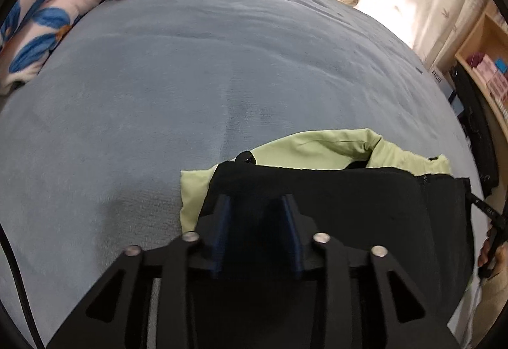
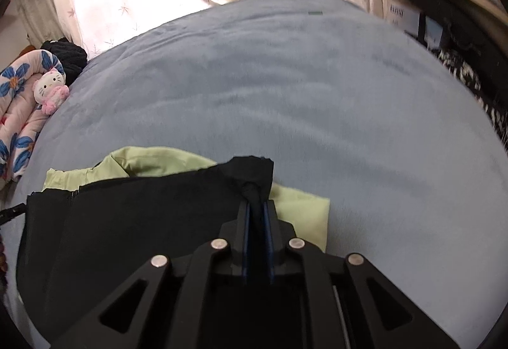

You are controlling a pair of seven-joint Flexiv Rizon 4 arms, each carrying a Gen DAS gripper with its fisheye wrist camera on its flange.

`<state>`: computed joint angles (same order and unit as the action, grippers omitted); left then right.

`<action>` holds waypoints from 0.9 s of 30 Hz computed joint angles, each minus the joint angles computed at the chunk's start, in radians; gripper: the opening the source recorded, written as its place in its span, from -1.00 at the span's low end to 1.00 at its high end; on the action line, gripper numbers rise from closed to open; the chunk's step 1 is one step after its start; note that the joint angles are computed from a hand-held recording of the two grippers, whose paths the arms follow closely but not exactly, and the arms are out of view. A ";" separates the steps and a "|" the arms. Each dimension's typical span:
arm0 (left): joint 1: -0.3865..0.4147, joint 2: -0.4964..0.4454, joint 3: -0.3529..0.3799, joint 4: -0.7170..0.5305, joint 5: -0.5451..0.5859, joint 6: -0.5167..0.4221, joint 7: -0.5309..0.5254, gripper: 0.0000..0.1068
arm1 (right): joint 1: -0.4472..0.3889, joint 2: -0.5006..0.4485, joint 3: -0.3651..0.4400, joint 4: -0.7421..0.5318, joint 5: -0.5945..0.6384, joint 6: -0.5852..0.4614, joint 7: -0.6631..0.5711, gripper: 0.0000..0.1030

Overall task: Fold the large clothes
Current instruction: 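Fold the held black hem over the green hood with both tools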

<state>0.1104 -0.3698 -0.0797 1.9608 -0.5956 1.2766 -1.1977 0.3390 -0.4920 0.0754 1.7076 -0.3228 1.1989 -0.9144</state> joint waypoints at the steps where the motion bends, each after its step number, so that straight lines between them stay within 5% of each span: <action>1: -0.015 -0.008 0.024 -0.016 0.040 -0.014 -0.020 -0.21 | -0.015 -0.004 0.021 -0.005 0.021 -0.002 -0.022 -0.61; 3: -0.043 -0.033 0.071 -0.057 0.130 -0.041 -0.069 -0.03 | -0.021 -0.007 0.029 -0.006 0.037 0.005 -0.034 -0.17; 5: -0.060 -0.050 0.099 -0.081 0.199 -0.045 -0.106 0.01 | -0.020 -0.010 0.028 -0.003 0.045 0.028 -0.041 -0.02; 14: -0.028 -0.100 0.075 -0.115 0.258 -0.033 -0.144 0.24 | -0.021 -0.077 0.049 -0.095 0.097 -0.053 -0.085 0.09; 20: 0.058 -0.108 -0.038 -0.068 0.125 0.012 -0.029 0.33 | -0.026 -0.097 0.058 -0.099 0.142 -0.012 -0.102 0.09; 22: 0.066 -0.108 -0.055 -0.053 0.087 0.040 -0.004 0.22 | 0.006 -0.089 0.024 -0.079 0.098 -0.002 -0.093 -0.01; 23: 0.083 -0.105 -0.088 -0.037 0.051 0.074 0.029 -0.23 | 0.022 -0.086 0.003 -0.072 0.072 -0.002 -0.081 -0.18; 24: 0.091 -0.101 -0.106 -0.029 0.026 0.083 0.049 -0.45 | 0.050 -0.078 -0.032 -0.054 0.030 0.004 -0.055 -0.33; 27: 0.029 -0.097 -0.054 -0.022 0.055 0.138 0.024 -0.74 | 0.098 -0.048 -0.101 0.007 -0.067 0.053 0.024 -0.74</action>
<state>0.1391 -0.4663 -0.1337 1.9386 -0.5402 1.4150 -1.1732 0.4367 -0.5404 -0.0257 1.7145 -0.3901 1.2515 -0.8906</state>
